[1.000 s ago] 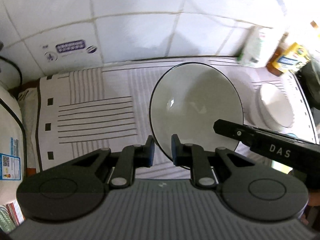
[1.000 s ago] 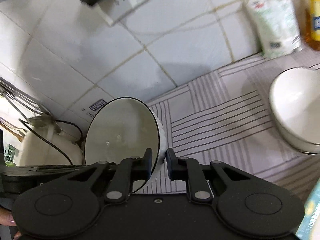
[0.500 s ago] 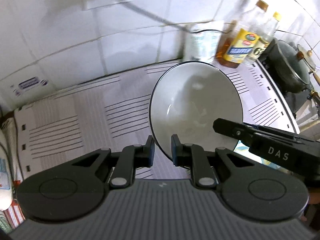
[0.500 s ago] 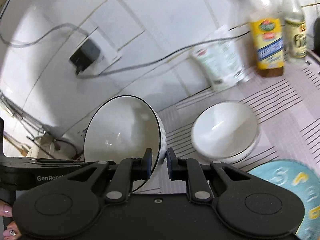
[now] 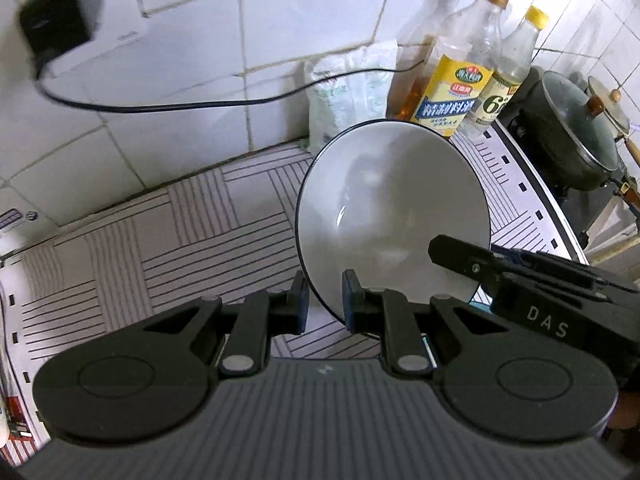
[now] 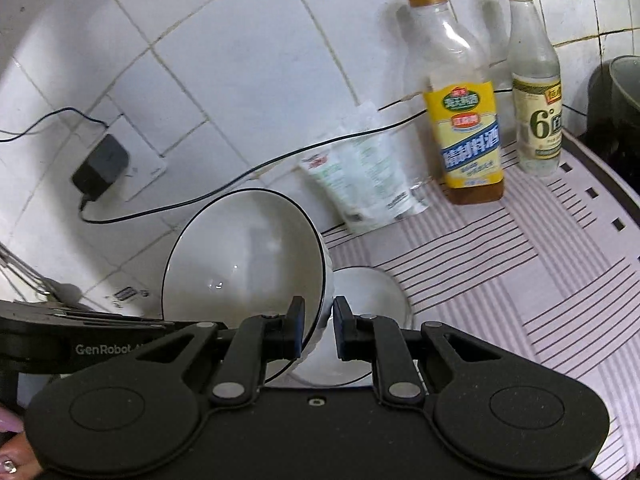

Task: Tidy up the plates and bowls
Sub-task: 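Lift the third bowl with both grippers and carry it over the stacked bowls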

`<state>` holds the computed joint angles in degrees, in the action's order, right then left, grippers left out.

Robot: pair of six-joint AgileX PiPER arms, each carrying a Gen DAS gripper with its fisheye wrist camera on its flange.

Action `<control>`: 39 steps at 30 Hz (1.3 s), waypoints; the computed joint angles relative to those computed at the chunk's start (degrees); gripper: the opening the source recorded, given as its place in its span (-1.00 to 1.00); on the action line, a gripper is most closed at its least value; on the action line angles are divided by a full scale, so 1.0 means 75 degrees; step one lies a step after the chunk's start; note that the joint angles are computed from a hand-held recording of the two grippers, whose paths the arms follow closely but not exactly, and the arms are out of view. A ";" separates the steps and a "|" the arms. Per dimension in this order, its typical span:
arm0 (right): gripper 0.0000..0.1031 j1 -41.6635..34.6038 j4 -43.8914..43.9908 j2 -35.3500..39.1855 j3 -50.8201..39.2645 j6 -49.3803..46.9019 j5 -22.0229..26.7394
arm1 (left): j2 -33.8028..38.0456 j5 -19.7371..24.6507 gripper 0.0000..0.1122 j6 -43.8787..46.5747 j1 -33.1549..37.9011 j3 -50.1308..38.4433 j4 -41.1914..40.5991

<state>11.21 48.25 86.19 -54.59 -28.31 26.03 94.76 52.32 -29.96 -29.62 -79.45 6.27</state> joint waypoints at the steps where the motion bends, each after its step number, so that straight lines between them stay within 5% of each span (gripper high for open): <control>1: -0.63 -0.0053 -0.0023 0.0092 -0.0066 -0.0029 0.0017 | 0.0154 0.0048 -0.72 0.0064 0.0018 -0.0129 -0.0105; 18: -0.63 -0.0289 -0.0774 0.1230 -0.0867 0.0158 0.0446 | 0.2089 0.1711 -0.70 0.0582 -0.0118 -0.2277 -0.0079; 39: -0.64 0.0736 -0.4450 0.1375 -0.1080 0.2101 -0.0380 | 0.2733 0.1956 -0.62 0.0287 0.0438 -0.2606 -0.1154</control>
